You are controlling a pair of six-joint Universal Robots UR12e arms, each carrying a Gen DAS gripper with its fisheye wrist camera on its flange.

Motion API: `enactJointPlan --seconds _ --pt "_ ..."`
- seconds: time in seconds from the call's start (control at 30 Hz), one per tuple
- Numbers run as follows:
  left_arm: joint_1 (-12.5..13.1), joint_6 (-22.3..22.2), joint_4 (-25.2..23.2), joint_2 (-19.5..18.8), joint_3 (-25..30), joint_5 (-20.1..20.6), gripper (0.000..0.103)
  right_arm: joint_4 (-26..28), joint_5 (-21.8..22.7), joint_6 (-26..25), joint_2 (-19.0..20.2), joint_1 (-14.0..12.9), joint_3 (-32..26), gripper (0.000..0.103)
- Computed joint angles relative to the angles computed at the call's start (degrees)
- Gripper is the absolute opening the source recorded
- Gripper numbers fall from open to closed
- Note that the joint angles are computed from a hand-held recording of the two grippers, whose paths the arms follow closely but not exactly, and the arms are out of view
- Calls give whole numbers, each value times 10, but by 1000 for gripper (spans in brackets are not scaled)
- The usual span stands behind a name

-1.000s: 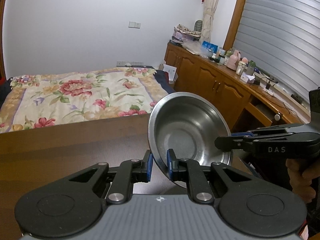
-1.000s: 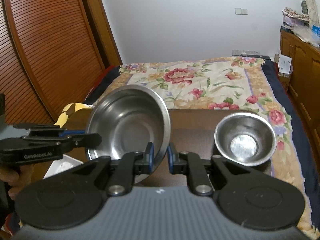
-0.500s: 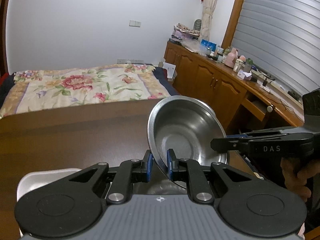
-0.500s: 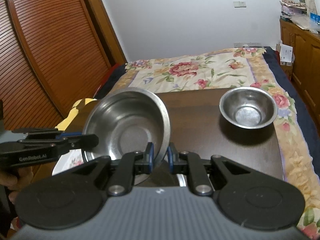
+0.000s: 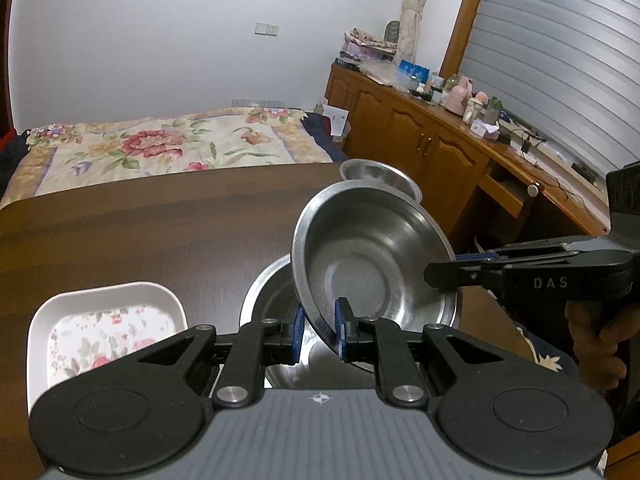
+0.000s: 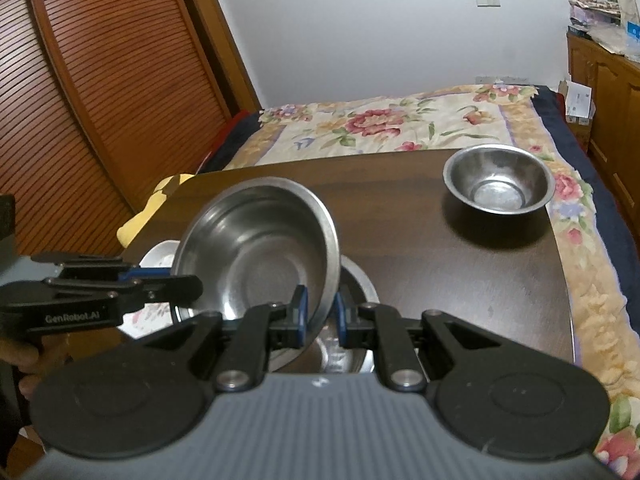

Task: Organize plates and bowls

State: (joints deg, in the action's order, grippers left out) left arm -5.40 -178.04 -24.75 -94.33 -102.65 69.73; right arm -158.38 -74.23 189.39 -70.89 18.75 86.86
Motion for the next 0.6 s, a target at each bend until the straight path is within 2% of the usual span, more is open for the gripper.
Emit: enactJointPlan --seconds 0.23,0.6 --pt "2 6 -11 6 -7 1 18 -8 0 -7 -7 4 10 16" --pt "1 8 -23 6 -13 11 18 15 -13 -12 5 9 2 16"
